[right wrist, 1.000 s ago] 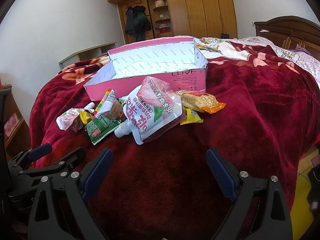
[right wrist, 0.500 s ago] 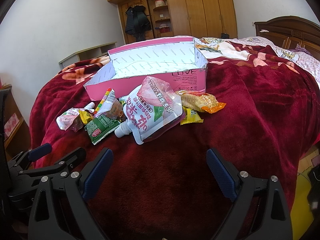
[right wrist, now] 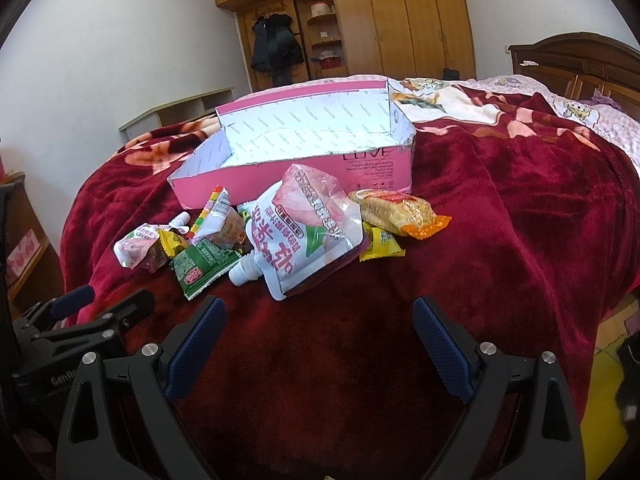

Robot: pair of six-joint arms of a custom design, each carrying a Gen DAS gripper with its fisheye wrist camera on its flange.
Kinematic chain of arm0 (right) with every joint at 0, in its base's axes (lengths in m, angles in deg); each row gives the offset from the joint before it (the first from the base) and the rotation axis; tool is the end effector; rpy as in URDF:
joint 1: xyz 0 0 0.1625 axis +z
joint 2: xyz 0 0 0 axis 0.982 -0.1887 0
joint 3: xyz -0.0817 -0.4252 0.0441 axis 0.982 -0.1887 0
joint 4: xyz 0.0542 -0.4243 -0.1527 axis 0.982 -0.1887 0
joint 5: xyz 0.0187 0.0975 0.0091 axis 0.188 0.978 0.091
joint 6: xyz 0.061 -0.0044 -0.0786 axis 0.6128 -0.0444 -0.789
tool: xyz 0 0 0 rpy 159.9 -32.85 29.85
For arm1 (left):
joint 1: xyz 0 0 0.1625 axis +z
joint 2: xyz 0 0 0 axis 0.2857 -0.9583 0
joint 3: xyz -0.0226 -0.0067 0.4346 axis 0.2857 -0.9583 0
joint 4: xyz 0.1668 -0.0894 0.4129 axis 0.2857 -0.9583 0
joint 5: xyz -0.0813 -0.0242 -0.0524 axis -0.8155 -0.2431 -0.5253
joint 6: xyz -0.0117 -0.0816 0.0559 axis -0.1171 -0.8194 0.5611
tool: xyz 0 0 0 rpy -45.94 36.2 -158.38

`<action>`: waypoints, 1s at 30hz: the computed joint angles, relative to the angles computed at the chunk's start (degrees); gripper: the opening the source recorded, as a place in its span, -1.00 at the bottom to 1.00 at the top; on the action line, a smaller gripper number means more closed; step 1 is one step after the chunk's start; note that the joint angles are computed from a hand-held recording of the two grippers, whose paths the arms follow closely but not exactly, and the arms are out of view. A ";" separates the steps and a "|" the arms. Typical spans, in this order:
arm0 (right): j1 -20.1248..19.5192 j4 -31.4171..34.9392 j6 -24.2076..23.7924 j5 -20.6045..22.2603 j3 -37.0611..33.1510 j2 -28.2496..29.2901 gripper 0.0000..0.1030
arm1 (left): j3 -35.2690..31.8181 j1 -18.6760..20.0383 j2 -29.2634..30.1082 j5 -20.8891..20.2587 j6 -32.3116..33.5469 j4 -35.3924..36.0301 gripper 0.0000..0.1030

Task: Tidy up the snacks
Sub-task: 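Grasp the pink juice pouch with the left tool while the right tool grasps the white-pink pouch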

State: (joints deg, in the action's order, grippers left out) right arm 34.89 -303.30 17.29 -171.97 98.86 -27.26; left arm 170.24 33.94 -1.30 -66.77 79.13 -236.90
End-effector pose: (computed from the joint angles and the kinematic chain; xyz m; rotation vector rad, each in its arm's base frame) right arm 0.2720 -0.4038 -0.0212 0.6472 -2.3888 1.0820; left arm -0.0377 -0.3970 0.2425 0.2087 2.0946 -1.1147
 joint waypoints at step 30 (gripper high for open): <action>-1.09 7.49 -1.88 2.48 -6.68 0.47 0.87 | -12.75 12.88 10.39 -4.16 19.11 -9.74 0.95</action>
